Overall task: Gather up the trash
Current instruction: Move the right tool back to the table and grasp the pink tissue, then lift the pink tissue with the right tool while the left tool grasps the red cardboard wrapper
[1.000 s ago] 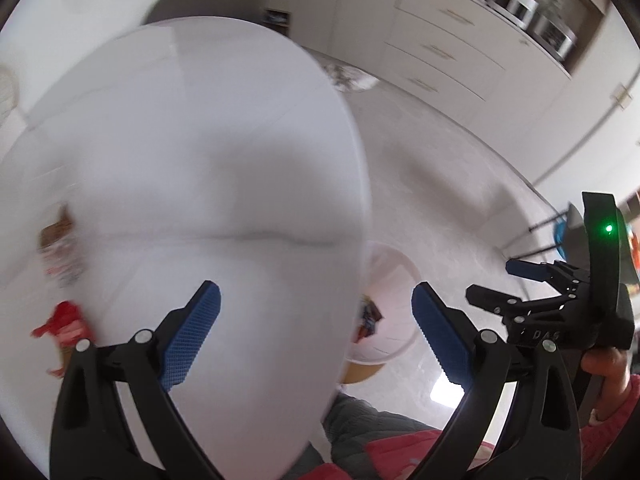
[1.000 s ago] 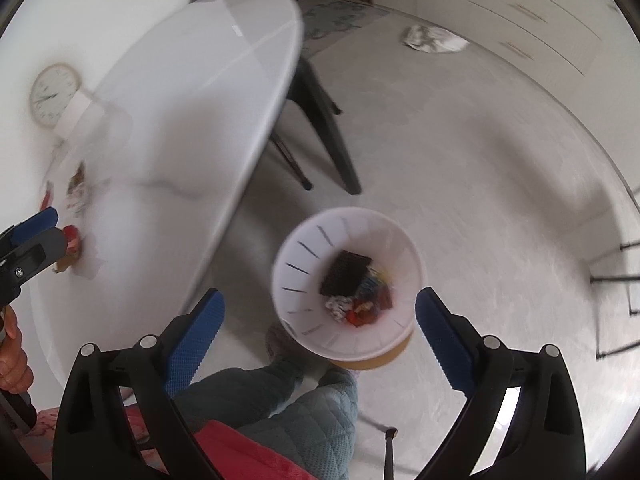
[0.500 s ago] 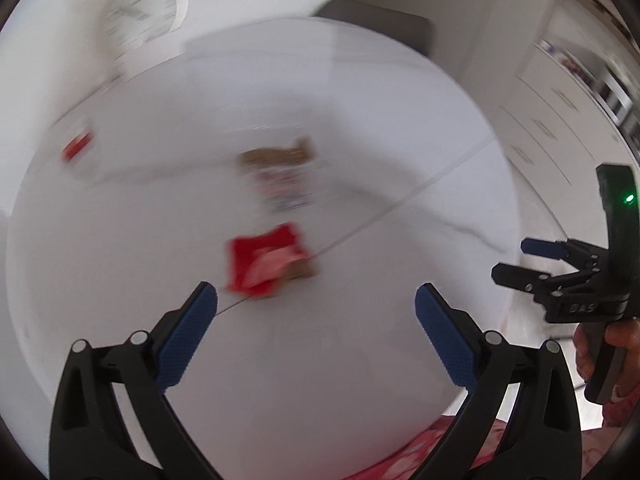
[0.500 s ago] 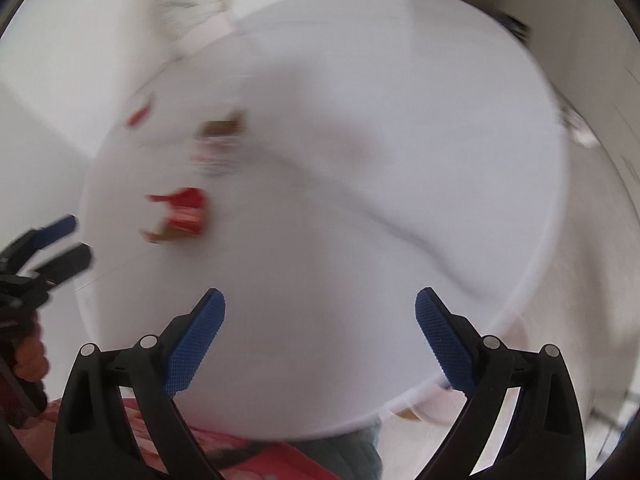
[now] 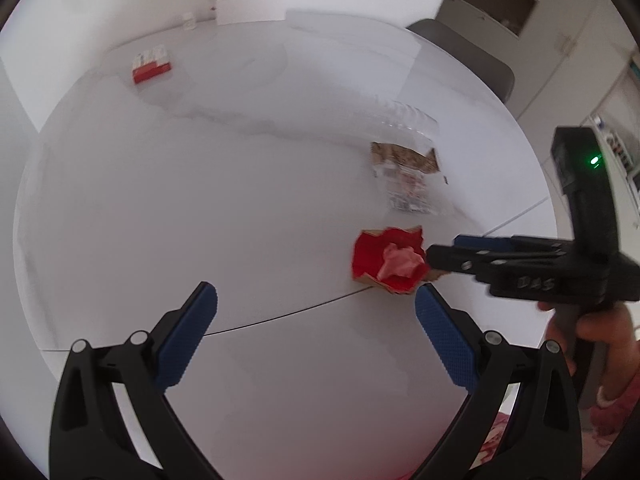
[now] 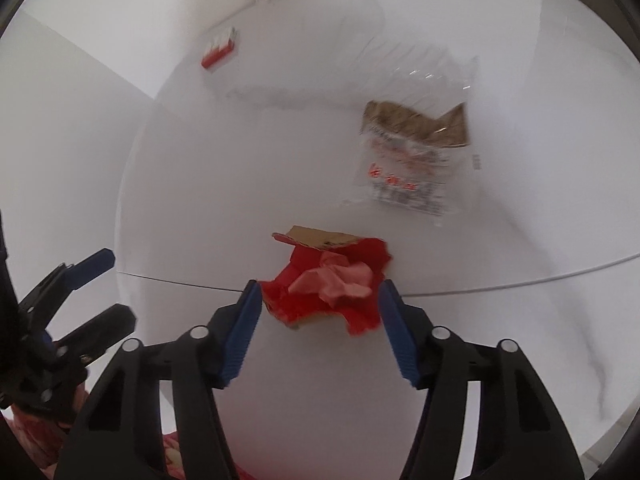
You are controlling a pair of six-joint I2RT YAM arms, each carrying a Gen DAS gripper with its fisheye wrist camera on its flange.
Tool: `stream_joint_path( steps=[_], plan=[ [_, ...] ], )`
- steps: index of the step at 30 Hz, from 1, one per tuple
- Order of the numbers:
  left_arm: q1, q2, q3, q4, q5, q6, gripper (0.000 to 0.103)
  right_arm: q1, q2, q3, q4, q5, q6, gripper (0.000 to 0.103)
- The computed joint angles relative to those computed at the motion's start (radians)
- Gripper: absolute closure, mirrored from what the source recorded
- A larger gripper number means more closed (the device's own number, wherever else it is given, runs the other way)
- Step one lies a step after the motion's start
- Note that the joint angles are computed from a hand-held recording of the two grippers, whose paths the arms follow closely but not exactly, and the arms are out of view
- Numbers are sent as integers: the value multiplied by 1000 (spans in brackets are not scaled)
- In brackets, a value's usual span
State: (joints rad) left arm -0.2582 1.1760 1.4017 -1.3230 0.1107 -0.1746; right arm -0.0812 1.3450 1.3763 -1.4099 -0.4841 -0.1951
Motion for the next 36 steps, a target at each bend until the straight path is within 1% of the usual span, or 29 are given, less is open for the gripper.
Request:
stream_joint_path(
  steps=[1,2,8,14,15,16,17,18,22,28,32,36],
  plan=[
    [20,1,-12,10,18,4,8,30,10,-7,15,16,19,50],
    [15,6,-18,19,22,-7,8,50,21,-9,27,26,33,51],
    [39,33,-53,50,47,18,8,161,66,-39,94,122,105,51],
    [64,62,-60,74,67,38,8,220,88,-67,133,183,137,51],
    [65,64,-61,77,66,38,8,224,87,-74,141,187,138,52],
    [66,64,-63,79,65,40,8,224,84,-80,146,192,138,57],
    [65,64,-66,80,63,40,8,226,82,-83,151,198,138,60],
    [64,62,-69,81,62,38,8,223,80,-85,152,198,136,67],
    [64,58,-78,80,63,26,8,190,86,-88,151,169,129,70],
    [57,42,-84,77,53,10,8,163,94,-70,134,115,130,71],
    [55,35,-83,73,58,5,8,123,96,-34,63,45,96,71],
    [53,36,-81,74,91,41,8,88,82,0,-3,10,76,71]
  ],
)
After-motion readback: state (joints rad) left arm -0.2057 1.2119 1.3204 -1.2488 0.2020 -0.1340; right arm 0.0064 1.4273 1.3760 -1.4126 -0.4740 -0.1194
